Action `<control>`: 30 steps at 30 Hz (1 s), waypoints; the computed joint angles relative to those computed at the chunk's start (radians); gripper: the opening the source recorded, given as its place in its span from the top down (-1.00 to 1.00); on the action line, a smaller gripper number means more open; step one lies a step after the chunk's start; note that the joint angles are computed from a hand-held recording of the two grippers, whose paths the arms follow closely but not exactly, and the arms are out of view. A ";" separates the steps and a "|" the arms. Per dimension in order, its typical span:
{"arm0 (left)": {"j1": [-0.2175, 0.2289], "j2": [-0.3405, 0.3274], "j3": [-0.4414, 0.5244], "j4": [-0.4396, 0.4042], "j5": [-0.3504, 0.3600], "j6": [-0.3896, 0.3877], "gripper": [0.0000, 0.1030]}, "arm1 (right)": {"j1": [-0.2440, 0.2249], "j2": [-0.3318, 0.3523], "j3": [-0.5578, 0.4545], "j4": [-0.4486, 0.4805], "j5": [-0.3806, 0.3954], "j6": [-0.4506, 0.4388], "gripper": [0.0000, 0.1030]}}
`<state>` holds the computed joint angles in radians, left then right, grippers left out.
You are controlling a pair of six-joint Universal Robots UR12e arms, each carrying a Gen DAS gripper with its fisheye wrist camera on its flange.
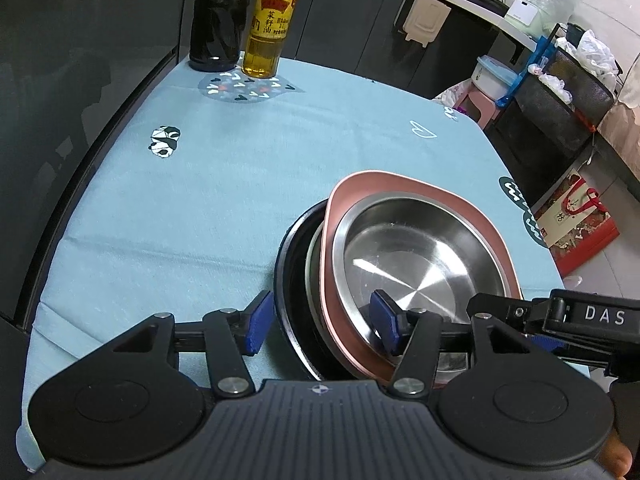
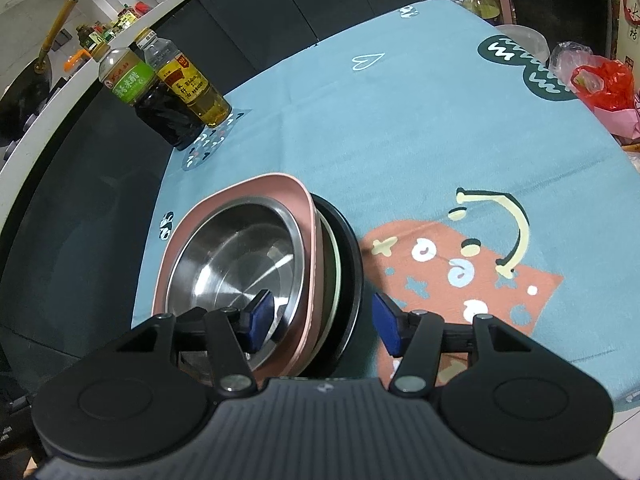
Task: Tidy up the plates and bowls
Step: 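Lower the stacked dishes onto the black bowl with both grippers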
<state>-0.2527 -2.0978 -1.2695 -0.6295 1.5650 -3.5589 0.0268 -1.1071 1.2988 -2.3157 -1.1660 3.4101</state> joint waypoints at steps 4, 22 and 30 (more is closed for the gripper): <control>0.001 -0.001 0.002 -0.003 -0.003 -0.001 0.01 | 0.001 0.006 -0.011 0.017 0.004 -0.013 -0.01; -0.009 -0.005 -0.008 0.065 0.045 0.048 0.11 | 0.029 0.010 -0.018 -0.019 -0.071 -0.071 0.07; -0.014 -0.014 0.008 0.090 0.065 0.060 0.11 | 0.028 0.018 -0.035 -0.021 -0.072 -0.072 0.07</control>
